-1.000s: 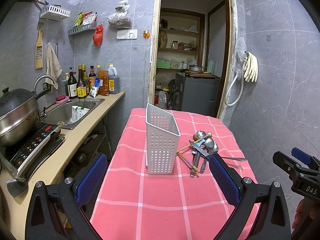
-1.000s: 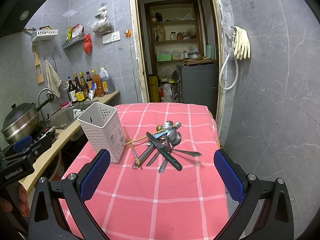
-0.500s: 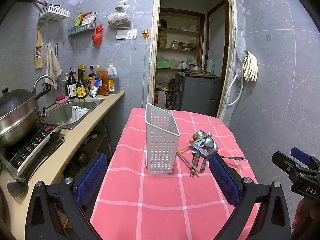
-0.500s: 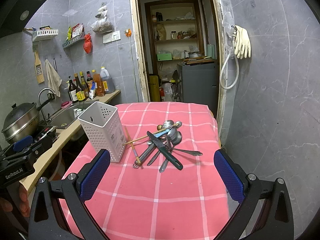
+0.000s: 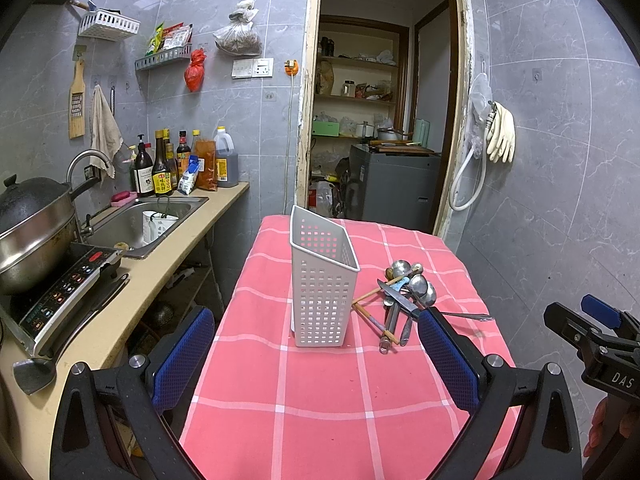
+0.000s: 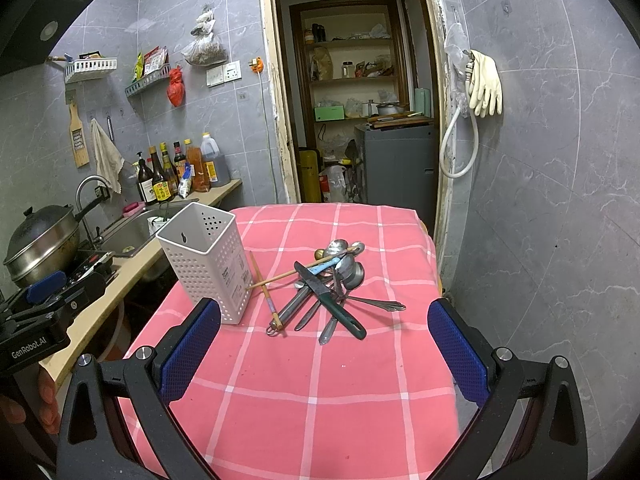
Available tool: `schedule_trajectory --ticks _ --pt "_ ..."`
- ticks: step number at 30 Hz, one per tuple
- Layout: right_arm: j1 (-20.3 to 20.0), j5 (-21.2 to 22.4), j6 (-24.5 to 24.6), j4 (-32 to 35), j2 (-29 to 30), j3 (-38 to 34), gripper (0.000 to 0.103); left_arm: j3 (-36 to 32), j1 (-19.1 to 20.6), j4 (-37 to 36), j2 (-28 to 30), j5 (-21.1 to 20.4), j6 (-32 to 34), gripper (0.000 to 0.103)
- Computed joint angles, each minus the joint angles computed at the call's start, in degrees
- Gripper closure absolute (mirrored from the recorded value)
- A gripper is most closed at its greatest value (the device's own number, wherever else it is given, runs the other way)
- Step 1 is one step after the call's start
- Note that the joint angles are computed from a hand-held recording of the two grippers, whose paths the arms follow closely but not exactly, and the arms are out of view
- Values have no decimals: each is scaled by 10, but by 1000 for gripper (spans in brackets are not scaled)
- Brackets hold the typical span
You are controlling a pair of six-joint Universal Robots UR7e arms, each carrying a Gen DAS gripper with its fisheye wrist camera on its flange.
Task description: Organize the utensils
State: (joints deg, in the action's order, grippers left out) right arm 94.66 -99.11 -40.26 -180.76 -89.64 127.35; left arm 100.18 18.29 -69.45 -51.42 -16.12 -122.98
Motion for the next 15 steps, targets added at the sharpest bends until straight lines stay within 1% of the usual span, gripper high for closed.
schedule_trajectory --ticks 12,13,15 --pt "-1 1 0 2 1 -2 1 0 0 -1 0 -1 1 1" --pt "-1 1 0 3 1 -3 1 12 0 -4 -9 -2 2 0" --pt "-2 1 0 3 1 -3 1 12 0 -2 -9 -2 0 0"
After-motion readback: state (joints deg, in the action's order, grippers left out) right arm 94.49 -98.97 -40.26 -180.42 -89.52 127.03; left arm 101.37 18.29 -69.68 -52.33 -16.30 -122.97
